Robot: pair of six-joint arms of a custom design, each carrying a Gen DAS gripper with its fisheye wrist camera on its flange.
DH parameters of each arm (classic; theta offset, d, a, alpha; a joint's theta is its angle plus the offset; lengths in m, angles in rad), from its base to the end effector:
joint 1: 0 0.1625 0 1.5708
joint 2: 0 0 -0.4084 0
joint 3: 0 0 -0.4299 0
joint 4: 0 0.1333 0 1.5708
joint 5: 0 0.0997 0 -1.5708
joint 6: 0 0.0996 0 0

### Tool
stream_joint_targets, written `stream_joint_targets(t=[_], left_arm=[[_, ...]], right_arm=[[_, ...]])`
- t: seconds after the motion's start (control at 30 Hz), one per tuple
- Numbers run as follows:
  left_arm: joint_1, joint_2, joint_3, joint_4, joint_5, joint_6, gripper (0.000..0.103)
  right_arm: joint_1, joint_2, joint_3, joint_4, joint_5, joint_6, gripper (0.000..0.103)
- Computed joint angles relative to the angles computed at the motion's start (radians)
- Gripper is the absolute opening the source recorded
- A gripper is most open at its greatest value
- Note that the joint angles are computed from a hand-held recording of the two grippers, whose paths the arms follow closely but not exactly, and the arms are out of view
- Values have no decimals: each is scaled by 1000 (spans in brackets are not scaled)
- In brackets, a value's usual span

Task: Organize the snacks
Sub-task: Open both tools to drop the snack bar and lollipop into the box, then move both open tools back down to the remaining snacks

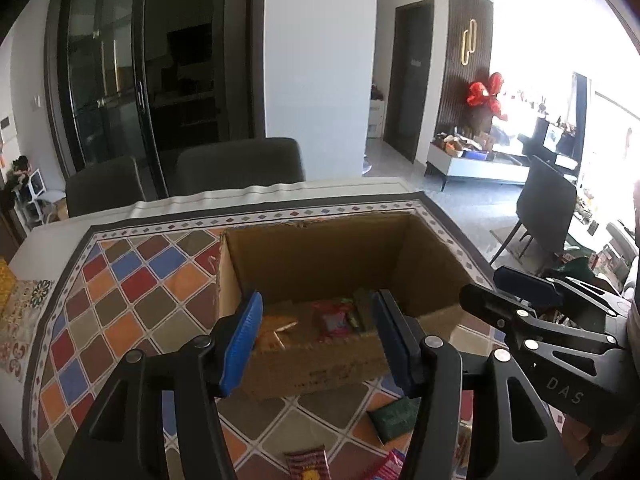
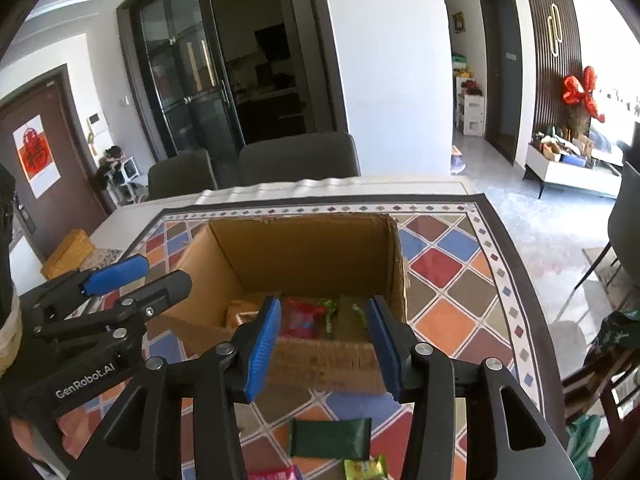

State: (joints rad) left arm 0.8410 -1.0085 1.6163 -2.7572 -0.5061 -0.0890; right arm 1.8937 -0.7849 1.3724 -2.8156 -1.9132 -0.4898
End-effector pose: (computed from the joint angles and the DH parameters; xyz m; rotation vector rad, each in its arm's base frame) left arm -0.2894 -0.6541 0.2766 0.3180 2.1500 -1.0865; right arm 0.3432 -0.7108 0.1995 0.8954 -2.4725 0.8543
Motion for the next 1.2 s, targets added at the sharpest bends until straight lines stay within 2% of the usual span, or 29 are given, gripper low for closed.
stream_joint_targets(t=[0.17, 0.33, 0.6, 0.97, 1.2], left_arm=[[-26, -34, 63, -21, -25, -6, 58], [-56, -47, 114, -79, -6, 26, 61], [-98, -55, 195, -137, 25, 58, 65], [-124, -91, 281, -71, -11, -33, 68], [-120, -104, 310, 28, -47, -131, 68]], right_arm=[[3, -63, 100, -79, 18, -19, 54], [6, -107, 162, -130, 19, -31, 59], [-9, -179, 278, -215, 3, -27, 60], [-37, -239, 373, -208, -12, -19, 60], [-55, -265, 424, -192, -25, -6, 60]])
